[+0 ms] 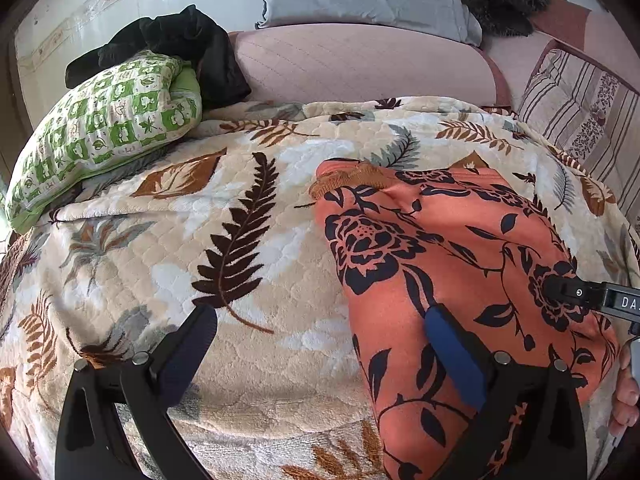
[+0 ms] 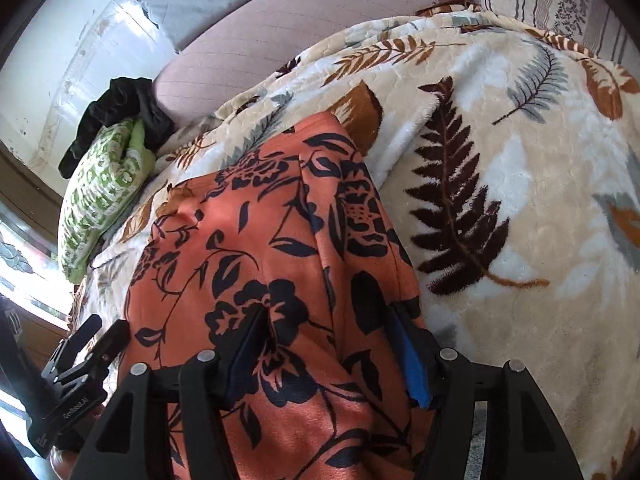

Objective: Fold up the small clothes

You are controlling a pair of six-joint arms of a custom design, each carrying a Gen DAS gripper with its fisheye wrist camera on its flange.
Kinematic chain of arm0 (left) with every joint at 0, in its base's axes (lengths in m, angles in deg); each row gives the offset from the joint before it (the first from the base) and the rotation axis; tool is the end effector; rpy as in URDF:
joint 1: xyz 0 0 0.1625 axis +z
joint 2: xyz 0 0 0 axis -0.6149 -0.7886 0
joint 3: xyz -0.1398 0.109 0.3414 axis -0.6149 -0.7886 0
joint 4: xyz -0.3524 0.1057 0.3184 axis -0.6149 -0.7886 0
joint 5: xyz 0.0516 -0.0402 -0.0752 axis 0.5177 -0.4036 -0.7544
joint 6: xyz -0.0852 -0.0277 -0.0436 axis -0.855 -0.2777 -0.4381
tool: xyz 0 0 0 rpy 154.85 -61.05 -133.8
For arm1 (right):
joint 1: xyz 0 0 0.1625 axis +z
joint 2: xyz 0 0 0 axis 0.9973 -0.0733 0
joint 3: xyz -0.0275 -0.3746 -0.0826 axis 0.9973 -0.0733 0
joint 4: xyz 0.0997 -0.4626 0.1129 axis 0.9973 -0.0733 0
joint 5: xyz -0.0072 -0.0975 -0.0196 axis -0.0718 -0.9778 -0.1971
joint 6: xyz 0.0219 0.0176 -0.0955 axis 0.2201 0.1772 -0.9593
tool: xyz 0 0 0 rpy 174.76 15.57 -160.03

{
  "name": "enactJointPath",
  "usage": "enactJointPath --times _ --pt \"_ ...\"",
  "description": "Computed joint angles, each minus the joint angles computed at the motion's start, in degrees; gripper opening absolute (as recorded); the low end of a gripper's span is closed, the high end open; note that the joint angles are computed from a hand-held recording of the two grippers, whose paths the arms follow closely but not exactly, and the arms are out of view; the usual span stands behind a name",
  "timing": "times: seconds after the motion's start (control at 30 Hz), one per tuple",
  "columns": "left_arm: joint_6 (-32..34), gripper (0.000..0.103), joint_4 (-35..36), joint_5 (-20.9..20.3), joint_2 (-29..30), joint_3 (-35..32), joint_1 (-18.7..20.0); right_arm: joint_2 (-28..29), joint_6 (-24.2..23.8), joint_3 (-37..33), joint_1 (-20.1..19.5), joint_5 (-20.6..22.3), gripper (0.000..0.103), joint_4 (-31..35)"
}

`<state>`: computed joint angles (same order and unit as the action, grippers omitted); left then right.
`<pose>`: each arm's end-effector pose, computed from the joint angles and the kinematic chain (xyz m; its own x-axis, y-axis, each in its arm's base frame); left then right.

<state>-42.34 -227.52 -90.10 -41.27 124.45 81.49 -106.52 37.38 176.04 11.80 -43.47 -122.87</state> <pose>-0.1372 -0.4058 0.1840 -0.6064 0.4523 -0.6541 0.7214 0.6589 -0.2132 0.1292 -0.3539 0.1640 -0.8929 0.3742 0.2504 0.0782 0.6766 -0.7322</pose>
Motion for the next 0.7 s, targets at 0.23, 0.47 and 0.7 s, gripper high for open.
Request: enactJointPath --times 0.23,0.47,0.7 --pt "0.4 0.103 0.0 -0.8 0.3 -0.5 0.5 -1.4 -1.6 1.0 1.2 0.6 0.065 -3.5" --pt "0.9 0.103 -0.7 -1.1 1.0 -0.8 0.9 -5.6 -0.8 2.7 -0.8 3.2 0.065 -5.4" --pt "0.7 0.103 -0.5 -1.7 1.2 -1.1 1.2 -7.8 1.1 3.5 -3.5 6.6 0.066 -3.3"
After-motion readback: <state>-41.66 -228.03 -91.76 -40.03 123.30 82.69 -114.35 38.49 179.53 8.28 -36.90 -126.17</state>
